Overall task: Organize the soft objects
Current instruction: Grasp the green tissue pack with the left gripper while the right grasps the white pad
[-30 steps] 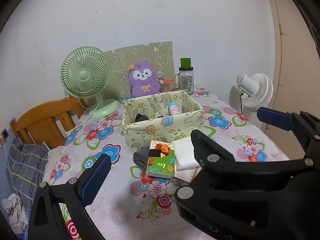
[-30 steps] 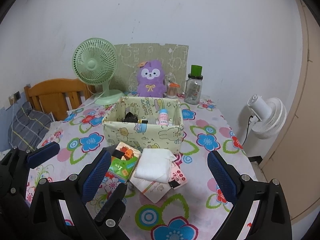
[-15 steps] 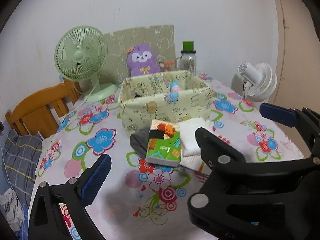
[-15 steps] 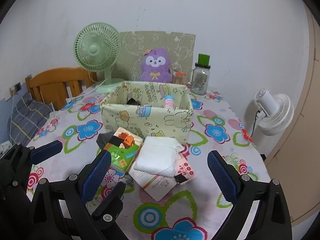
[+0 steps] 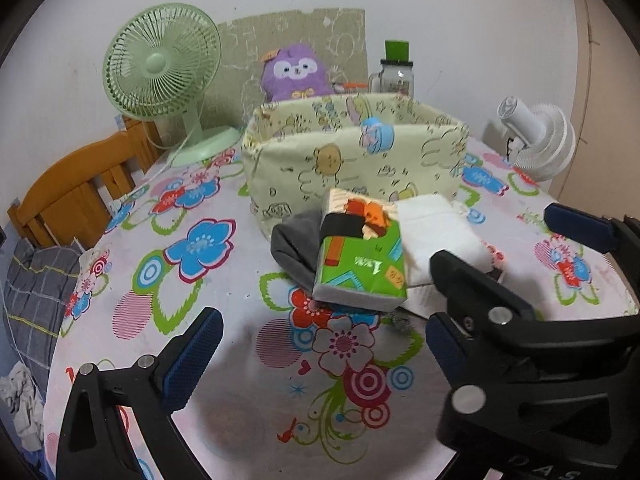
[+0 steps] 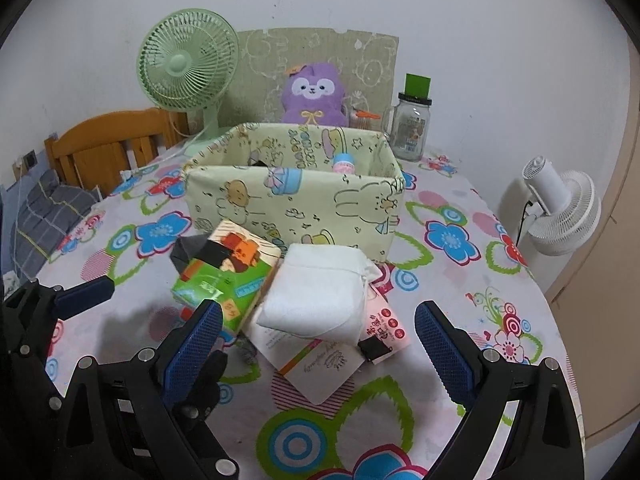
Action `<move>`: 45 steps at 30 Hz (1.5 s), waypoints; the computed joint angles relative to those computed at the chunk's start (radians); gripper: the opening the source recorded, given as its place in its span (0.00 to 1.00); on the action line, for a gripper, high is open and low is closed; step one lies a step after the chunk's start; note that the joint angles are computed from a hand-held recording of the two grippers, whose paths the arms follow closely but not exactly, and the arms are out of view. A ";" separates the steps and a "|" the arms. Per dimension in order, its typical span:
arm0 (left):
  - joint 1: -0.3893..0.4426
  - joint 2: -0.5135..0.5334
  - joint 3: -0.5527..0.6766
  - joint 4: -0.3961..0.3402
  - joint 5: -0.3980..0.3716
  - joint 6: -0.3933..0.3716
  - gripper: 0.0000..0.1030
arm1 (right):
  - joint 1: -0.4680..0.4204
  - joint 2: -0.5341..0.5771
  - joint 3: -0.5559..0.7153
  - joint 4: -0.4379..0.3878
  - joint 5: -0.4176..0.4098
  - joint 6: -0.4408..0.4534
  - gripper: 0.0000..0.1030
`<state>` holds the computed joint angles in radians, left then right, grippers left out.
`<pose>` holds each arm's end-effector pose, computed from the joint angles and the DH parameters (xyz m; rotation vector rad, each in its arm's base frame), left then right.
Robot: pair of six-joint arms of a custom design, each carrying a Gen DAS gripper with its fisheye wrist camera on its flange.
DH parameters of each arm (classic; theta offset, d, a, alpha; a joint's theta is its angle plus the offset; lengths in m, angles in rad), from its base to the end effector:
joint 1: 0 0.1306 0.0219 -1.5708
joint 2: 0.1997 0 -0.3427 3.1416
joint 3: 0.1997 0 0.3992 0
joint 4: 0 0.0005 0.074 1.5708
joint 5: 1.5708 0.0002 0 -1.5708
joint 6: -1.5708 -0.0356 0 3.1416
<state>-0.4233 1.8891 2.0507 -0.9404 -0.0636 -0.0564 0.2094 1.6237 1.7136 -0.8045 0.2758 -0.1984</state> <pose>0.6056 -0.2709 0.4155 0.5279 2.2900 -0.1057 0.5761 0.1120 0.4272 0.1302 2.2511 -0.0979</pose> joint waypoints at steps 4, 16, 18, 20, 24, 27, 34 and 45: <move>-0.006 0.027 0.025 -0.007 -0.022 -0.007 0.99 | -0.015 0.022 0.014 -0.015 -0.023 -0.023 0.95; -0.012 0.104 0.116 -0.042 -0.049 -0.034 0.89 | -0.035 0.124 0.121 -0.080 -0.031 -0.015 0.95; -0.013 0.112 0.124 -0.040 -0.050 -0.041 0.89 | -0.037 0.143 0.141 -0.091 -0.034 -0.017 0.95; -0.013 0.130 0.149 -0.056 -0.046 -0.050 0.89 | -0.038 0.158 0.154 -0.097 -0.030 -0.020 0.95; -0.013 0.137 0.159 -0.058 -0.032 -0.053 0.90 | -0.047 0.176 0.171 -0.107 -0.064 -0.029 0.86; -0.012 0.144 0.170 -0.064 -0.027 -0.053 0.90 | -0.048 0.187 0.183 -0.113 -0.075 -0.022 0.70; -0.012 0.137 0.169 -0.053 -0.036 -0.040 0.89 | -0.043 0.143 0.125 -0.046 -0.047 -0.010 0.65; -0.023 0.149 0.215 -0.054 -0.042 -0.038 0.77 | -0.060 0.097 0.099 -0.031 -0.026 -0.020 0.65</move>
